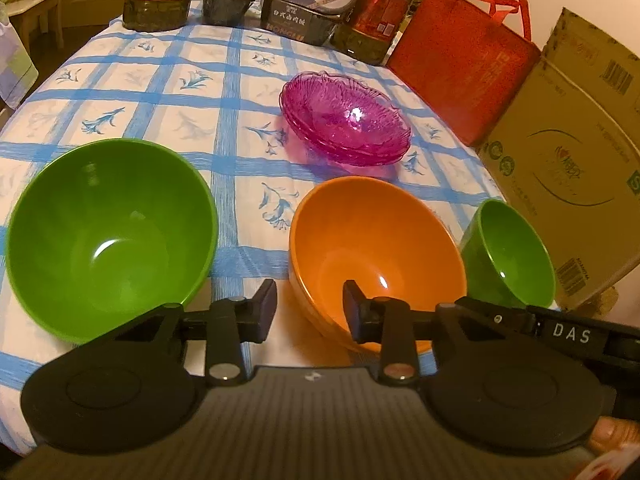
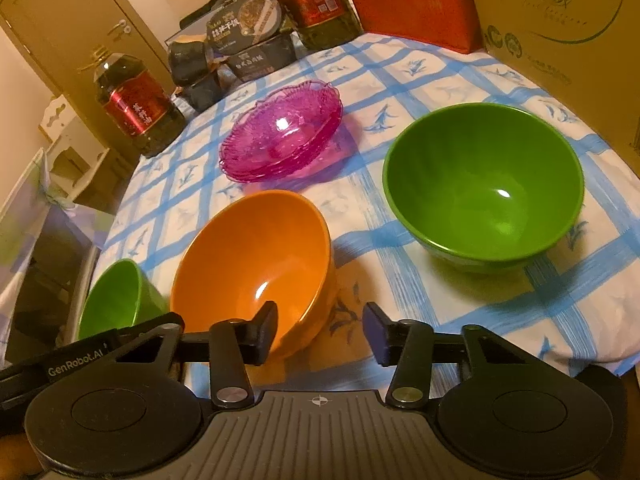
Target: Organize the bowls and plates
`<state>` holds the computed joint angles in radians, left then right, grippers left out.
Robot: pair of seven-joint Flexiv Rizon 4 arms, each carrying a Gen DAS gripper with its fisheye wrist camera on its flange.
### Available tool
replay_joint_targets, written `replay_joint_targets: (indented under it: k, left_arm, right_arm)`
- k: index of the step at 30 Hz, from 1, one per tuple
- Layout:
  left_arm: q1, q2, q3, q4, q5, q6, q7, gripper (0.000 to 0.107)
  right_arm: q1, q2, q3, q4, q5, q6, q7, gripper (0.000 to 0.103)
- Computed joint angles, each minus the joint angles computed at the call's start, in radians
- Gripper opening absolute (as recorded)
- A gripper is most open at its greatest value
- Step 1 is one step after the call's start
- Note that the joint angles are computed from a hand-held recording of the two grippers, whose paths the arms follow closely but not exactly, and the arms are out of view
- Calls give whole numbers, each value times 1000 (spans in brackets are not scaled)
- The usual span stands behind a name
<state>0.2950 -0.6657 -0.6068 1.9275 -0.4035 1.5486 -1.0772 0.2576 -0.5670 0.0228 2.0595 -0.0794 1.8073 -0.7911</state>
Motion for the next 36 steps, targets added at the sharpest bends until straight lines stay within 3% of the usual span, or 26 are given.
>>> replay_joint_targets:
  k: [7,14,21,28,36]
  left_arm:
    - [-98,-23,109,-63,0,-31,-19,19]
    - [-143,-36,156,-96,-9,-42,-19,14]
    - [-156,-42,167,-108,-22,-54,-11,14]
    - [-152,-35,161,-96,-25,-50,0,13]
    - [-104,2,104,-52,-40,-36,27,13]
  right_arm:
    - [-62,-42,49,-60,-41,-34,-20,41]
    - [-101,-78,84,-110,-74,-70,-51,29]
    - [-75,-83,54,-118,-74,-93,-67,17]
    - [-40,-62,21,-102,-63,-109,-62,15]
    - [3,-15,-18,-60,-49,-90,-51,15]
